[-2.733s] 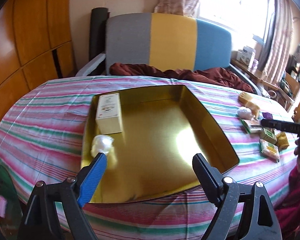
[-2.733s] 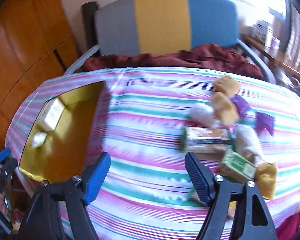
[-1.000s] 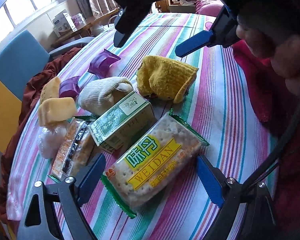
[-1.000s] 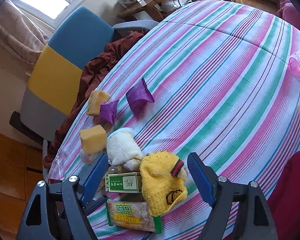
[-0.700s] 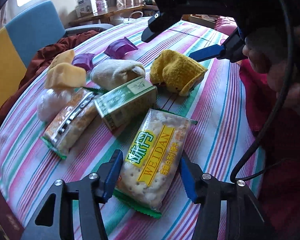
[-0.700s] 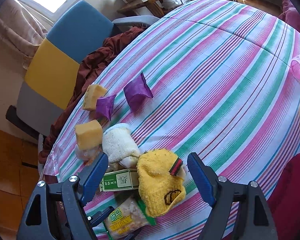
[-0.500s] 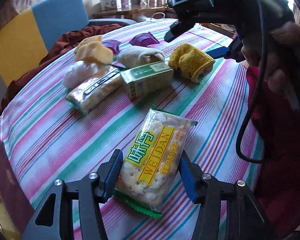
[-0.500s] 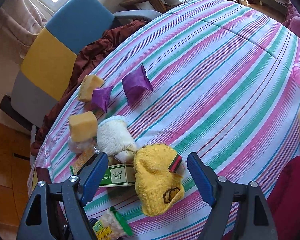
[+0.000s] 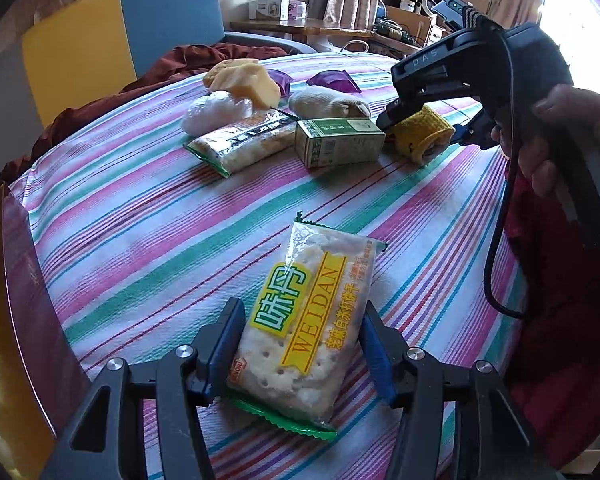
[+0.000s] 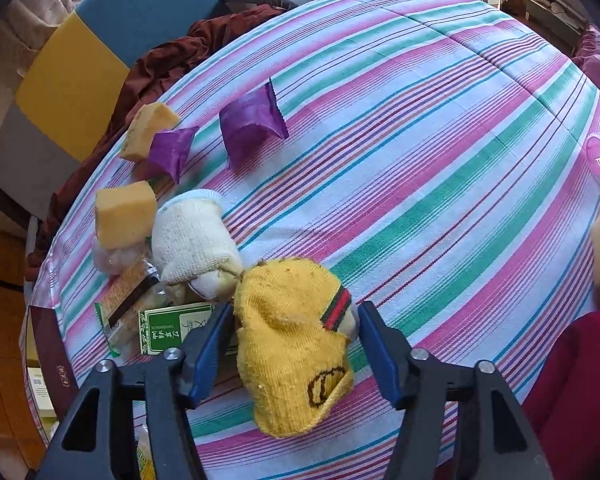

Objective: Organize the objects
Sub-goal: 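Place the WEIDAN pack in the gold tray with the left tool while the right tool grasps the yellow hat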

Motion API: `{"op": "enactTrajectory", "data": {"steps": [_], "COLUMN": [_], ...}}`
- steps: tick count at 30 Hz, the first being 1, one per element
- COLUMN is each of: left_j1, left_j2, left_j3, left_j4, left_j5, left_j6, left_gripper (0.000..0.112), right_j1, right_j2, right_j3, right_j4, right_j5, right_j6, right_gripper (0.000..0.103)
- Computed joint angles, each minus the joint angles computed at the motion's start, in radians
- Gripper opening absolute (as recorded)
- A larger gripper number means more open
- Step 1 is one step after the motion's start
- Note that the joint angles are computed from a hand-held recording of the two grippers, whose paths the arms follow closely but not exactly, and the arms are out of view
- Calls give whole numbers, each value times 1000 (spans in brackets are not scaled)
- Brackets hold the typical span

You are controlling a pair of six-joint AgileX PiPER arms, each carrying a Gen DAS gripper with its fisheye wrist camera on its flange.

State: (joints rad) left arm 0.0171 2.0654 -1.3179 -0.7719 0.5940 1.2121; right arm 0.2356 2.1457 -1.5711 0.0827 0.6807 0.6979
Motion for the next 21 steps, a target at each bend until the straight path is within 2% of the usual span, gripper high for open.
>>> {"op": "enactTrajectory", "data": {"steps": [2,4,7,10,21], "left_j1": [-6,-17,-37,-29,1], "left_j2": [23,28,31,44,-19], "left_j3": [-41,-62,-71,-71,29], "left_j4": [30,68,106,51,-20], "left_j5": [18,23,-17,-24,-66], "left_j6": [-36,-70,-88,-36,15], "left_gripper": [60,64,63,51,49], "right_j1": [12,30,38,30,40], "right_j2": [10,10,11,8,17], "right_j3": [-22,-35,-39,-29,-48], "right_j4": [-21,-68,-87,-73,-101], "right_j5": [21,40,50,45,68], "right_j6": [-6,12,14,6,18], "right_gripper": [45,43,43,43,43]}}
